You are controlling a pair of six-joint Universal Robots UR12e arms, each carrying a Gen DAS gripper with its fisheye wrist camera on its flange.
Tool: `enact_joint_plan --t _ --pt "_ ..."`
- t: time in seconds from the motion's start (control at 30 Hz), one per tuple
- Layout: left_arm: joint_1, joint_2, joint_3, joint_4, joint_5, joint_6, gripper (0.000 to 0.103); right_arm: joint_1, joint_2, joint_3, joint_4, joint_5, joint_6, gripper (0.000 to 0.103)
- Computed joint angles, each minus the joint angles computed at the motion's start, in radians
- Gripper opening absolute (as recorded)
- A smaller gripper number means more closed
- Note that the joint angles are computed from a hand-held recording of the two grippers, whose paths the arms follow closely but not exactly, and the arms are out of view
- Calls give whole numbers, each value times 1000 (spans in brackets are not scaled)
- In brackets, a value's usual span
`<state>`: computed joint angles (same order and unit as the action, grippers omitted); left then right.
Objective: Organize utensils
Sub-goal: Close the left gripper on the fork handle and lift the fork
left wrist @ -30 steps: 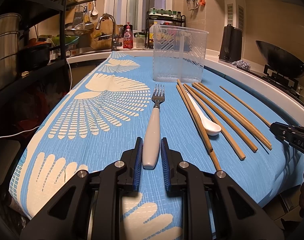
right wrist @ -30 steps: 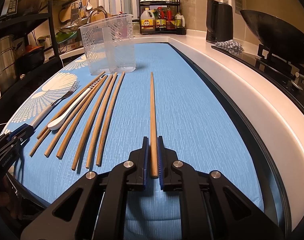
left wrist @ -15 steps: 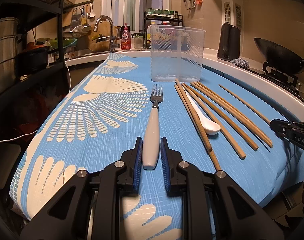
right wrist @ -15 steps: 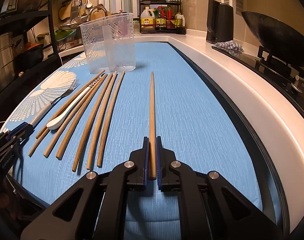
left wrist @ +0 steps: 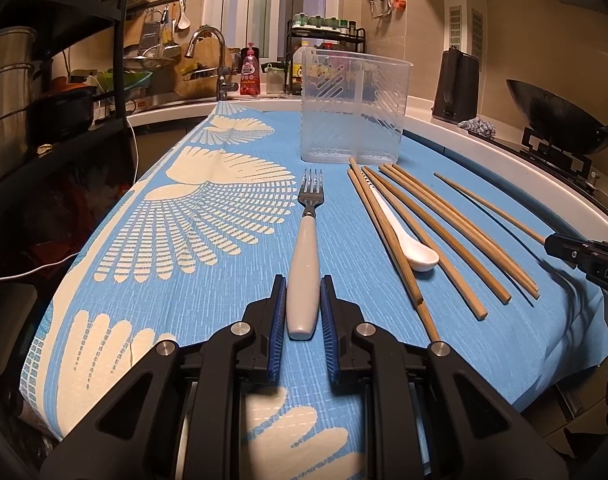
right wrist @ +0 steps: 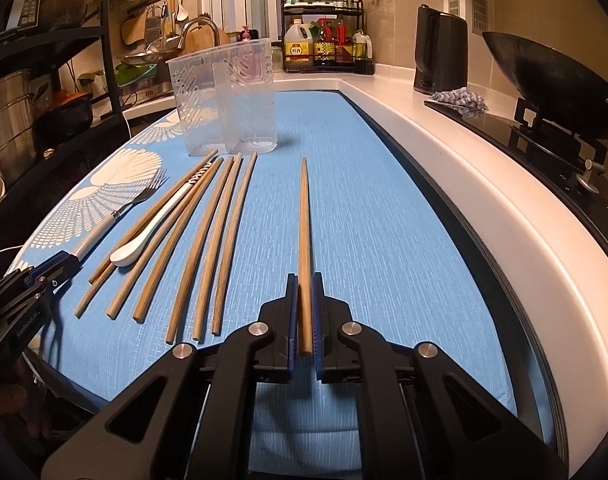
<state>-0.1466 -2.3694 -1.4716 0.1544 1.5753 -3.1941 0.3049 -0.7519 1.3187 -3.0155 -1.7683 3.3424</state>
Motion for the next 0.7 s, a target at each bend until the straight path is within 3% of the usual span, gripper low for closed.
enact_joint_plan --t 0.7 --pt "9 34 3 75 -26 -3 17 8 -46 9 -104 1 -37 7"
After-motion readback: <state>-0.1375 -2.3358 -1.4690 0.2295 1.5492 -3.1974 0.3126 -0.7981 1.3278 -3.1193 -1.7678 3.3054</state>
